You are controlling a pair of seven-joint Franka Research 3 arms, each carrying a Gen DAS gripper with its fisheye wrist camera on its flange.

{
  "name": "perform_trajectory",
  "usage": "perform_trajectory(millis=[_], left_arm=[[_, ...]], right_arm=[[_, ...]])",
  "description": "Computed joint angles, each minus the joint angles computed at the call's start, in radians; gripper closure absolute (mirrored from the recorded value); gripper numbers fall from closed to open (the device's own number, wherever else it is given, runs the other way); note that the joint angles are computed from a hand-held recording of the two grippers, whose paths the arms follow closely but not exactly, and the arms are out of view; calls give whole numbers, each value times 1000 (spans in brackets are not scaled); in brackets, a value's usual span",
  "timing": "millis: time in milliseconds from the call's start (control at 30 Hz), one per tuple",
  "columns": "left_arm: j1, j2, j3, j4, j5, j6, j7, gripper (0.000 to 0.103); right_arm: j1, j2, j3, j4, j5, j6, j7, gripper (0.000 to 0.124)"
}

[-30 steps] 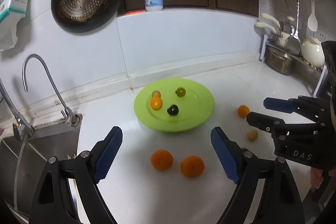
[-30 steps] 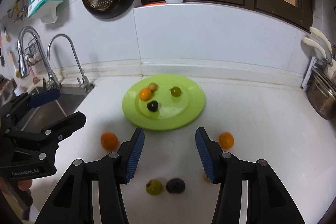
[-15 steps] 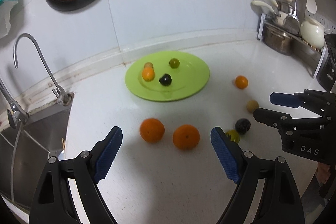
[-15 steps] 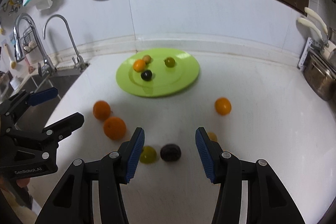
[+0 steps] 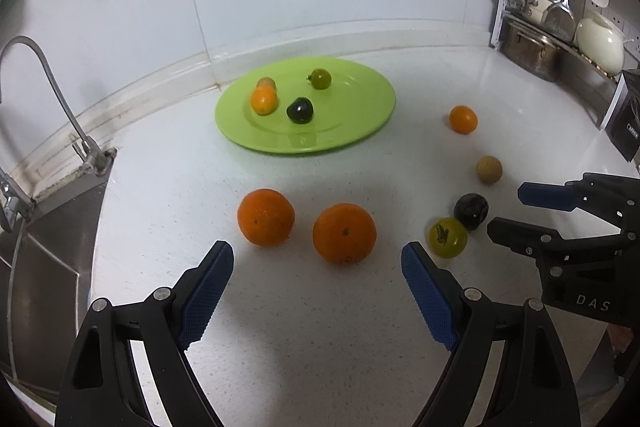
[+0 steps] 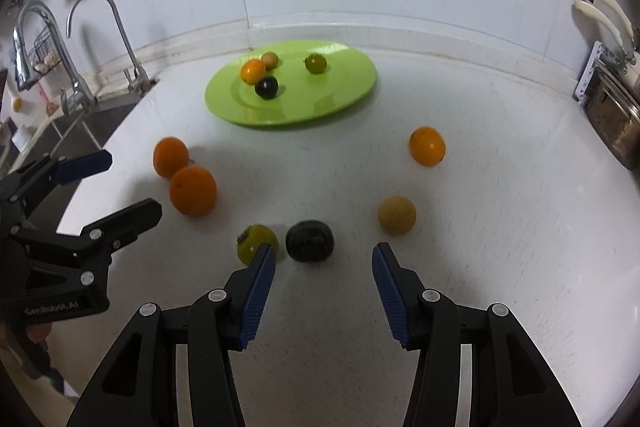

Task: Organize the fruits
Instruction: 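Close the left tool on a large orange while the right tool grasps a dark plum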

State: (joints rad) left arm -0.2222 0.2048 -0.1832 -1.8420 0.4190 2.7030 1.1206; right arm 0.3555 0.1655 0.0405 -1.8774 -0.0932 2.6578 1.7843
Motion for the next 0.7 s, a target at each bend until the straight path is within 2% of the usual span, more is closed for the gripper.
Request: perform_trajectory(millis=[233,567,700], left_arm=[[6,39,-8,30,-39,-9,46,17],[17,104,-25,102,-124,-33,130,27],[7,121,-15,124,-107,-25,134,30]], right_arm=[[-6,29,6,23,40,-28,-52,73],[-6,72,5,72,87,-44,-132,79],[-7,91,6,95,104,-52,-159,82]])
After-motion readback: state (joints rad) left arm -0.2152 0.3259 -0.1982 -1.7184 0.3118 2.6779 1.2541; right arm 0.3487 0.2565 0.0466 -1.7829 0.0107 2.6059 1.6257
